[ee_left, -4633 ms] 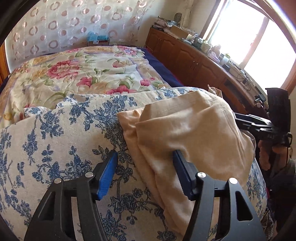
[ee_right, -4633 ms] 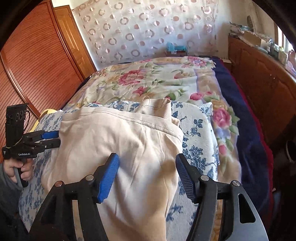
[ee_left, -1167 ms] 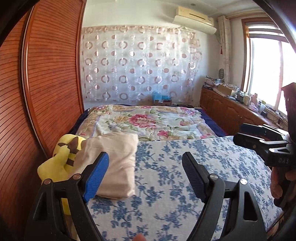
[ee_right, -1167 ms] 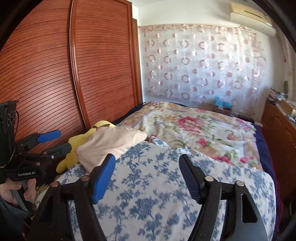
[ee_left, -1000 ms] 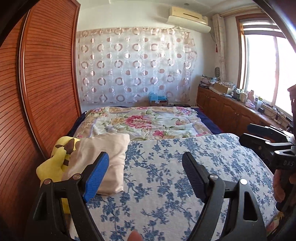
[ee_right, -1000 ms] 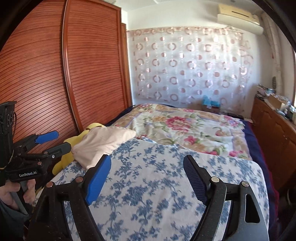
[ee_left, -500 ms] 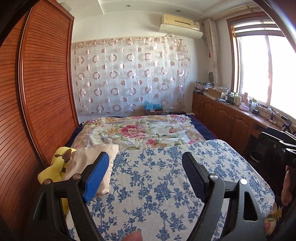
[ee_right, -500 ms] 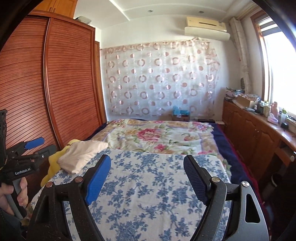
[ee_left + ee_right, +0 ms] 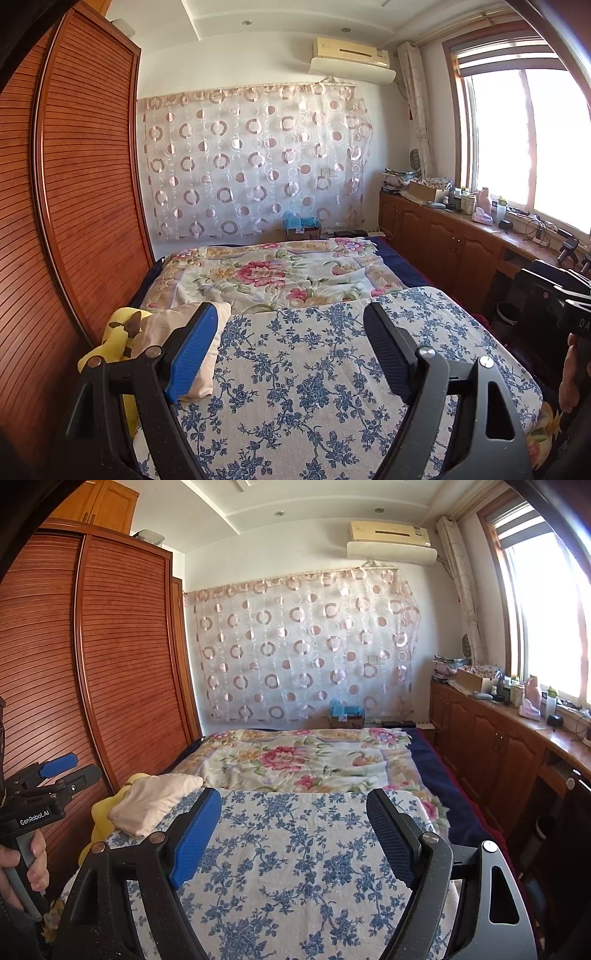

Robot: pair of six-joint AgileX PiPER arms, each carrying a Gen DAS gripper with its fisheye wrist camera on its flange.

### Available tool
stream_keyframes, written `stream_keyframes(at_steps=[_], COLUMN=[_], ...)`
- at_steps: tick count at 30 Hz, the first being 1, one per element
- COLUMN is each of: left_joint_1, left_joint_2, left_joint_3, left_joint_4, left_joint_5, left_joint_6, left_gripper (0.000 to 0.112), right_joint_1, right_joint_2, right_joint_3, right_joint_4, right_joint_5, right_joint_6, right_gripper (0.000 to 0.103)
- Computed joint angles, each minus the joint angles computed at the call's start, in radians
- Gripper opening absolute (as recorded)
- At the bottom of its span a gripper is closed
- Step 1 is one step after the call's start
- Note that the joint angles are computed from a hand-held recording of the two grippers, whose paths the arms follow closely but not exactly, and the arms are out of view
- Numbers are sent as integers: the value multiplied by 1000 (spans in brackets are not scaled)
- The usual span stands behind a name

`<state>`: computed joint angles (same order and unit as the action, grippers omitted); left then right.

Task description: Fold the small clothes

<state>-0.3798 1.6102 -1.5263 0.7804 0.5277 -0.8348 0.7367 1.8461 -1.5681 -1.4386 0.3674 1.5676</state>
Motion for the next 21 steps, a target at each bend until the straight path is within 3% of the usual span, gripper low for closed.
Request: stream_keyframes(at_steps=[6,21], left_joint_1=[0,3], left_joint_2=[-1,-1], left_joint_3=[-1,-4], left_joint_4=[-4,-13], left_joint_5=[3,4], left_joint_6=[4,12], left_gripper=[82,82], right_joint_1=[-25,-53], right_joint_2=[35,17], right_joint_3=[-52,-14], right_joint_4=[53,7], right_joint_5=[-20,-51], right_joint_6=[-58,-18], right_gripper=[82,82])
